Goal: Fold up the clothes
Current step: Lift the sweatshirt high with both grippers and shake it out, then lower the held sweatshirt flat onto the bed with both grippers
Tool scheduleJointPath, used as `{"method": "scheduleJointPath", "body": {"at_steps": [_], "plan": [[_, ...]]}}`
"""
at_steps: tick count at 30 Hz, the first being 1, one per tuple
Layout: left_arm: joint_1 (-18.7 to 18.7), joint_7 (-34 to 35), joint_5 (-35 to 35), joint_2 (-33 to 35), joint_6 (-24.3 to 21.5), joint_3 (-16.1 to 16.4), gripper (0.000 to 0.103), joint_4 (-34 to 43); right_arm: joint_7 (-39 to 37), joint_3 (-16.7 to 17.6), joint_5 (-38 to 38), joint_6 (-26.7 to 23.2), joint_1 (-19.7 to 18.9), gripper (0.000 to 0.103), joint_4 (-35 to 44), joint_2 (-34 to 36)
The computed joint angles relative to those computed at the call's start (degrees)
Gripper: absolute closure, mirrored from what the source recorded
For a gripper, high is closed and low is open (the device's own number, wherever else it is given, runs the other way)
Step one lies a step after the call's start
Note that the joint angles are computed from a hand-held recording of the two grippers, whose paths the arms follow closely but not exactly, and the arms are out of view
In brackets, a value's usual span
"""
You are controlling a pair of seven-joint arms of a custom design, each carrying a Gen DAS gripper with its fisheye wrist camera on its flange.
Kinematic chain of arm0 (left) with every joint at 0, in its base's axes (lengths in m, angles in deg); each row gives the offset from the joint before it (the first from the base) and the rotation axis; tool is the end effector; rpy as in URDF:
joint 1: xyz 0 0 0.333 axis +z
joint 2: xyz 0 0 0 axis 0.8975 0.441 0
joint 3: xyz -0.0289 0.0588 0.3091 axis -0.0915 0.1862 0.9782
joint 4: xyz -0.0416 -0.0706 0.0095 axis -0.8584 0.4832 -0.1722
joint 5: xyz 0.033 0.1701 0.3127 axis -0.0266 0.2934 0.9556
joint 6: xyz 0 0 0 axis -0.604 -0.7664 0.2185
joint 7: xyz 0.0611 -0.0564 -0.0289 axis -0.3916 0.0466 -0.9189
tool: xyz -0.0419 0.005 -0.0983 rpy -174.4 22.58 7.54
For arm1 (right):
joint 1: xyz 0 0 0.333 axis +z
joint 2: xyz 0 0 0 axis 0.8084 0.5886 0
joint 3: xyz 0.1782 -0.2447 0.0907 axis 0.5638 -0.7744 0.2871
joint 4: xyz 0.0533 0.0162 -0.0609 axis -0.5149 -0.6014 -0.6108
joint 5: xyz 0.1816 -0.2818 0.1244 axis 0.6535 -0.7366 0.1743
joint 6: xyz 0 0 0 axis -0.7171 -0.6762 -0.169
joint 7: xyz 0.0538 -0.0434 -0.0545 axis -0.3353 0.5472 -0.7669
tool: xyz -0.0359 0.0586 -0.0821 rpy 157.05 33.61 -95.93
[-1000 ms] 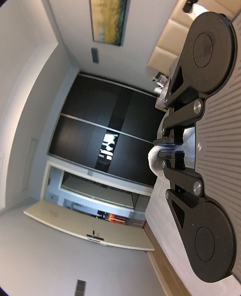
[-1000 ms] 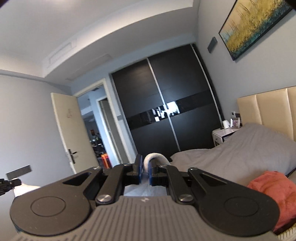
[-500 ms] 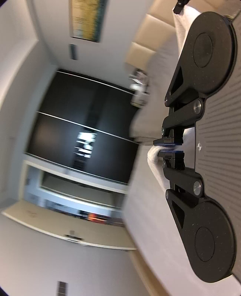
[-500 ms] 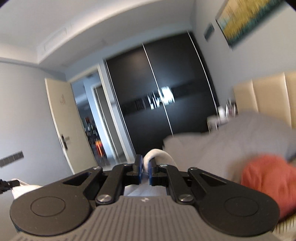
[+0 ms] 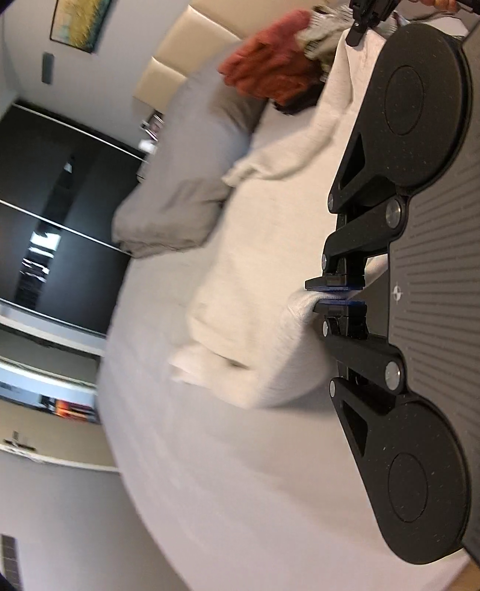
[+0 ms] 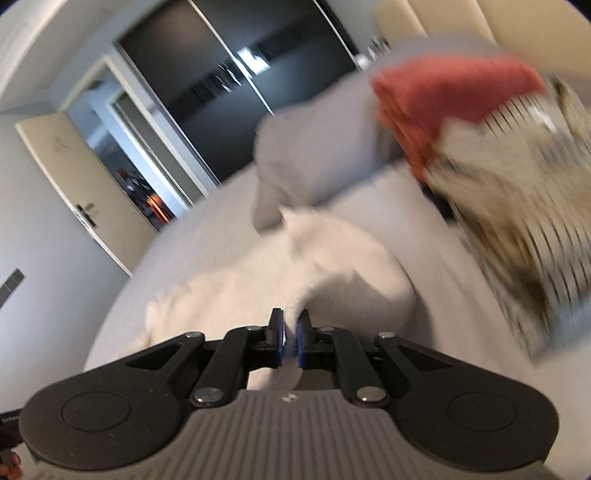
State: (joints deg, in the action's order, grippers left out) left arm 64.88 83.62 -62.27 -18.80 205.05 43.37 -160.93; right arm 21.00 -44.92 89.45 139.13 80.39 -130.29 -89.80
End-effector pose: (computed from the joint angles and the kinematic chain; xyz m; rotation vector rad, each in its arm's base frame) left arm 0.3698 -0.1142 0.5151 -2.0239 1.4167 -0.9930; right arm 0.4406 0.0844 0.5193 -1.2766 1.7298 -0.2890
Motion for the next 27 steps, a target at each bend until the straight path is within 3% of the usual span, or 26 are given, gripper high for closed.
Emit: {"method": "scheduleJointPath", "body": {"at_steps": [3, 7, 11, 16, 22, 24, 26, 27], "plan": [[1.8, -2.7, 1.1, -3.7, -0.9, -3.1, 0.101, -4.3, 3.3, 2.3, -1.7, 0.2, -1.8, 0.096, -6.3, -3.1], [-0.1, -4.5, 1.0, -8.7, -2.8, -3.0, 0.101, -8.2, 7.7, 6.6, -8.6, 2.0, -5.5, 0.100, -12.6, -8.2], [-1.0, -5.1, 2.0, -12.3, -5.9, -4.0, 0.101, -9.3, 10.6, 7.4, -12.8, 0.1, -6.9, 0.100, -15.1, -11.9], [-3.8, -2.6, 1.8, -8.4, -8.3, -1.2, 0.101, -9.4, 18.2, 9.9, -19.9, -8.4, -12.2, 0.100, -16.8, -12.6], [-7.2, 0.8, -0.9, -3.3, -11.6, 1.4, 0.098, -8.6, 24.1, 9.8, -29.0, -13.3, -14.1, 0.095, -16.2, -8.8], [-6.5, 0.6, -0.7, -3.7, -12.7, 0.8, 0.085, -8.5, 26.3, 10.4, -32.3, -14.1, -15.1, 0.095, -16.1, -8.1], [-4.4, -1.4, 0.5, -4.4, -13.2, -0.9, 0.052, -8.5, 26.8, 8.9, -32.7, -14.2, -13.9, 0.089, -16.1, -7.5], [-2.9, -3.1, 1.5, -4.9, -12.4, -1.9, 0.046, -8.8, 27.4, 8.6, -32.7, -13.4, -13.7, 0.080, -16.1, -7.2]]}}
